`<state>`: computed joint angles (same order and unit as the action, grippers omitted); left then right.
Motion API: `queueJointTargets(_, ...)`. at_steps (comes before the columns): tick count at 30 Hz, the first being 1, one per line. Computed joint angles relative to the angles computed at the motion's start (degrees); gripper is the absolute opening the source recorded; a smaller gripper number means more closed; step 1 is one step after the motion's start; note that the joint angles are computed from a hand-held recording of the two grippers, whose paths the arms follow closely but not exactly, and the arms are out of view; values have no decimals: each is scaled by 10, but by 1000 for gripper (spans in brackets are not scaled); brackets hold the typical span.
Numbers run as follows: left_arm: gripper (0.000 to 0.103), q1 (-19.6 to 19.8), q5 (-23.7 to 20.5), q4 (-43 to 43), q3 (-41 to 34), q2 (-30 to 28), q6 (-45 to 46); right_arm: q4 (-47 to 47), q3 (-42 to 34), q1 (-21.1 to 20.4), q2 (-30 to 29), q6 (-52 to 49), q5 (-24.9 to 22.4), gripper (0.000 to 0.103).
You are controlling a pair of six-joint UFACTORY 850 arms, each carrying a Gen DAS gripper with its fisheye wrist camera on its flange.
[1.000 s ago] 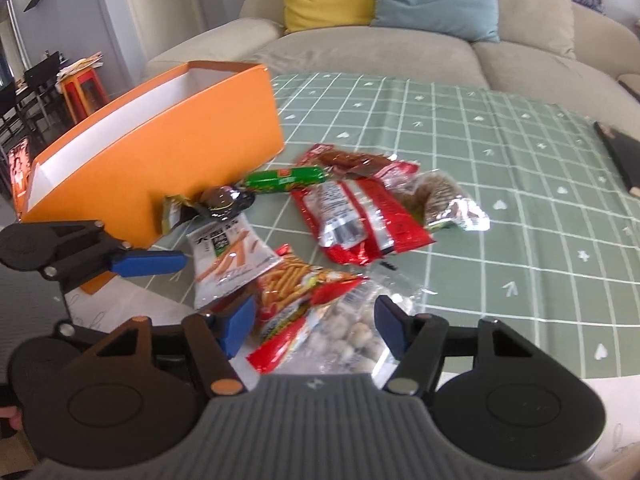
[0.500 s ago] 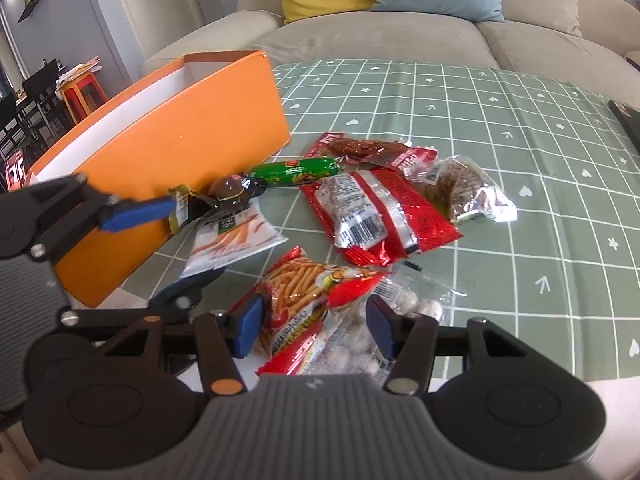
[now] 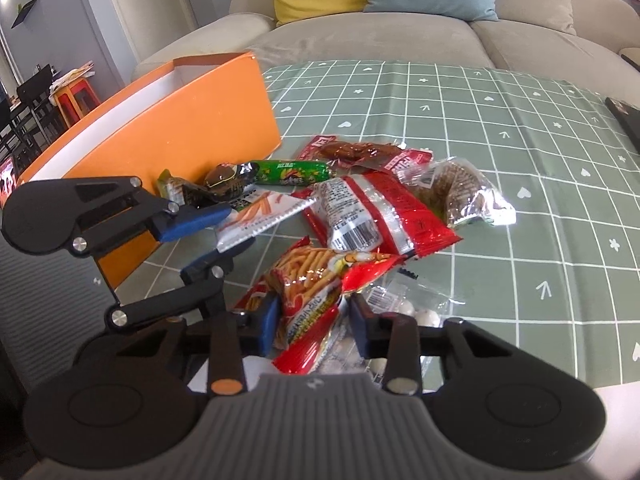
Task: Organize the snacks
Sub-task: 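Grasp the white spicy-strip bag with the left tool while the right tool grasps the red stick-snack bag, then lift both bags and carry them over the orange box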
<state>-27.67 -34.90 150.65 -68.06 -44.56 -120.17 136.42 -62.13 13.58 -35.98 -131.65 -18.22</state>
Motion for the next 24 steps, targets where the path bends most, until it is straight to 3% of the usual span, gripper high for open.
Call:
queueJointTargets(7, 3, 1, -8, -7, 12, 18, -23, 71, 14, 3, 14, -80, -2, 30)
queueJointTargets(16, 2, 2, 11, 1, 41, 69, -109, 162, 53, -1, 52, -177, -32, 29)
queueJointTargets(24, 2, 1, 1, 23, 70, 111, -178, 235, 75, -2, 77, -239, -44, 29)
